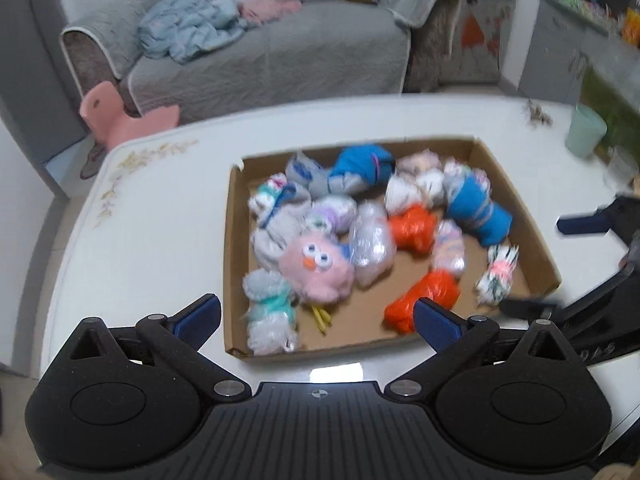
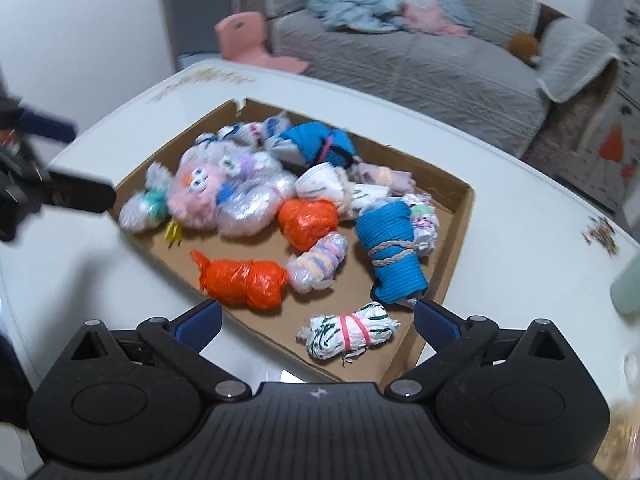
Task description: Organize objects
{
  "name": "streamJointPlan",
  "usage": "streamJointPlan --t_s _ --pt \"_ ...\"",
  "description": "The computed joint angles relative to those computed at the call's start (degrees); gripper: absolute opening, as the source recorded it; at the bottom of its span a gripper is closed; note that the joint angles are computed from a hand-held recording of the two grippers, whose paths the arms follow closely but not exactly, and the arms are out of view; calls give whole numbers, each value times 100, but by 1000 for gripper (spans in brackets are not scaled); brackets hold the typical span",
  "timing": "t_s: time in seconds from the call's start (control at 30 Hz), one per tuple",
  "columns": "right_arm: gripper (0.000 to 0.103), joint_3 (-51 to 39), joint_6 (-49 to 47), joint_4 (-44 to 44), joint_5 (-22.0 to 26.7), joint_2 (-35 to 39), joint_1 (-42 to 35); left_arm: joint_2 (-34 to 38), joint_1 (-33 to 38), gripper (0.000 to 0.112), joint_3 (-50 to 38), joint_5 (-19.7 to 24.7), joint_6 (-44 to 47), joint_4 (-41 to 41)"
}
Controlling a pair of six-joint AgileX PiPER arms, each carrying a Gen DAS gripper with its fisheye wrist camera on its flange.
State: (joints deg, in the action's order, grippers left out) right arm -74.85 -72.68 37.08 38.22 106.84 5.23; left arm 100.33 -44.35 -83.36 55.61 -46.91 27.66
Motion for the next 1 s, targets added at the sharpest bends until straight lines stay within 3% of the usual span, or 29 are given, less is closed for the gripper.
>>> streamJointPlan --t_s 0.2,0.33,0.57,0.73,0.93,1.0 --pt "102 100 1117 -250 -286 30 237 165 -37 102 165 -208 -499 216" --pt "102 77 1450 -619 -416 101 373 315 102 102 81 -284 -477 -7" --pt "102 -278 1710 -730 -286 364 302 181 390 102 365 -840 -454 -249" --pt "102 -430 1656 -626 -414 461 289 237 381 102 336 -670 -771 102" --pt "102 -494 1485 -609 -399 507 314 510 165 102 -43 -95 -969 614" --pt "102 -485 1434 -583 -395 499 308 492 182 102 -30 -147 -958 604"
